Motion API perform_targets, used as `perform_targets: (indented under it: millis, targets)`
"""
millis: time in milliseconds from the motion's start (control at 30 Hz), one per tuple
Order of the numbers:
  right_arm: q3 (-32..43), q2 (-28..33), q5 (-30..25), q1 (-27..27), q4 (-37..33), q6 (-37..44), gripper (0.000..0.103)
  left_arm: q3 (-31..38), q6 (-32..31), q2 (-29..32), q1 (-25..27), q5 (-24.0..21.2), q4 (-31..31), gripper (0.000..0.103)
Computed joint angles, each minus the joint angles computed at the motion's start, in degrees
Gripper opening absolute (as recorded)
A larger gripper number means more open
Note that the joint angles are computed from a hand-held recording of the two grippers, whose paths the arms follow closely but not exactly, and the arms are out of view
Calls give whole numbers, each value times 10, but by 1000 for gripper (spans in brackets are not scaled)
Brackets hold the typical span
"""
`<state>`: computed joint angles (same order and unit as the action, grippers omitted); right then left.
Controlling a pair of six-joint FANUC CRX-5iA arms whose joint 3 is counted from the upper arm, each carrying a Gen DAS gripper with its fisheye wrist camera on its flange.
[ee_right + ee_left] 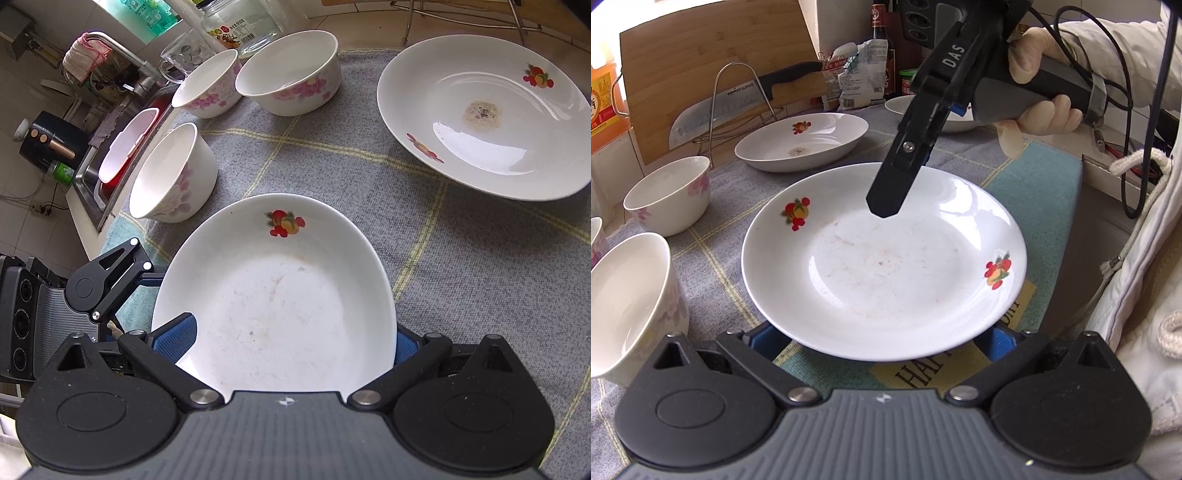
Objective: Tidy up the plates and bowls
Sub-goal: 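Lift the round plate with the right tool and carry it toward the oval dish, then lower the round plate onto the oval dish and open the right tool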
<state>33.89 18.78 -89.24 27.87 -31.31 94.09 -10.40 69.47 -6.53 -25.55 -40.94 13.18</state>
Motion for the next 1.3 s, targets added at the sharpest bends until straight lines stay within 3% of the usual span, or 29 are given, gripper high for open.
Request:
perform_targets:
  millis: [733, 1300]
  targets:
    - [-9, -33, 19, -56, 9, 5, 103, 101, -30, 94, -18, -3, 33, 102]
    - [17, -26, 11, -151, -7, 48, 103, 266, -22, 224, -51, -34, 27, 102]
